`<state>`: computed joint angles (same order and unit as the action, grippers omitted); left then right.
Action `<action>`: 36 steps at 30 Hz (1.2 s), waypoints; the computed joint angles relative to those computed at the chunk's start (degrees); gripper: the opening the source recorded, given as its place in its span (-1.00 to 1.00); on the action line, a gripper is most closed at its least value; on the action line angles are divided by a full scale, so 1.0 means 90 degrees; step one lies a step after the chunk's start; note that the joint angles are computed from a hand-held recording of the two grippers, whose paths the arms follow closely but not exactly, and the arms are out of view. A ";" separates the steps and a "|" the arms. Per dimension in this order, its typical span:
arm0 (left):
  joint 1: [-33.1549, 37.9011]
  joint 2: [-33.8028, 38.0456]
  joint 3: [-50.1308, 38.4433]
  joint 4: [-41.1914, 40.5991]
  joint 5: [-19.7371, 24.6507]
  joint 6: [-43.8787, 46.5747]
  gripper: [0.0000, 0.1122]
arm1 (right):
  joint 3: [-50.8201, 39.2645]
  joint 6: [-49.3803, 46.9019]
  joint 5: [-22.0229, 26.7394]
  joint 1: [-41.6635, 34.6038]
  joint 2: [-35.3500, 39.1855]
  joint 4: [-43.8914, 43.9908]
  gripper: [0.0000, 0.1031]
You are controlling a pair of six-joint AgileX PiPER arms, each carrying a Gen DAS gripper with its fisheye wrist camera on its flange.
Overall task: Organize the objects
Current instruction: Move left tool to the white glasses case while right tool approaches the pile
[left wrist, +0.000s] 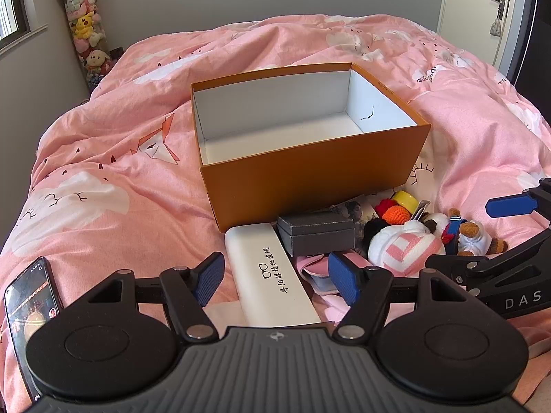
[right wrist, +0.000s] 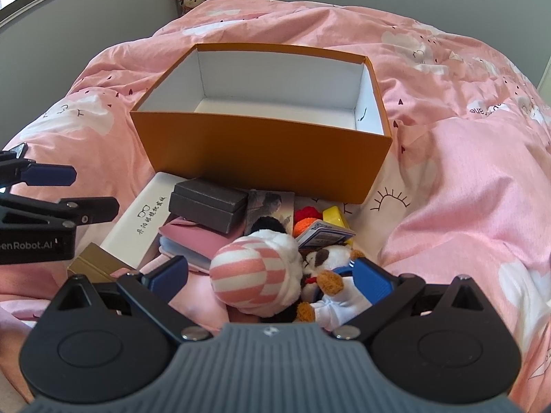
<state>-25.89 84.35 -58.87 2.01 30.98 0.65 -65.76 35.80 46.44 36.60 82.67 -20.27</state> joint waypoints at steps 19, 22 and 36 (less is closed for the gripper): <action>0.0175 0.0094 -0.0095 -0.0181 0.0091 0.0073 0.44 | -0.0034 -0.0188 -0.0021 -0.0082 0.0072 0.0202 0.97; 0.0293 0.0140 -0.0167 -0.0446 0.0201 0.0347 0.41 | -0.0043 -0.0290 -0.0049 -0.0120 0.0092 0.0293 0.89; 0.1163 0.1171 -0.1436 -0.2060 0.1756 0.1587 0.20 | -0.0895 -0.2248 -0.0201 -0.0669 0.0662 0.1879 0.11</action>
<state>-15.42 94.89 -71.79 -16.53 46.78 14.92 -73.82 15.57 44.63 30.58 88.63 -3.36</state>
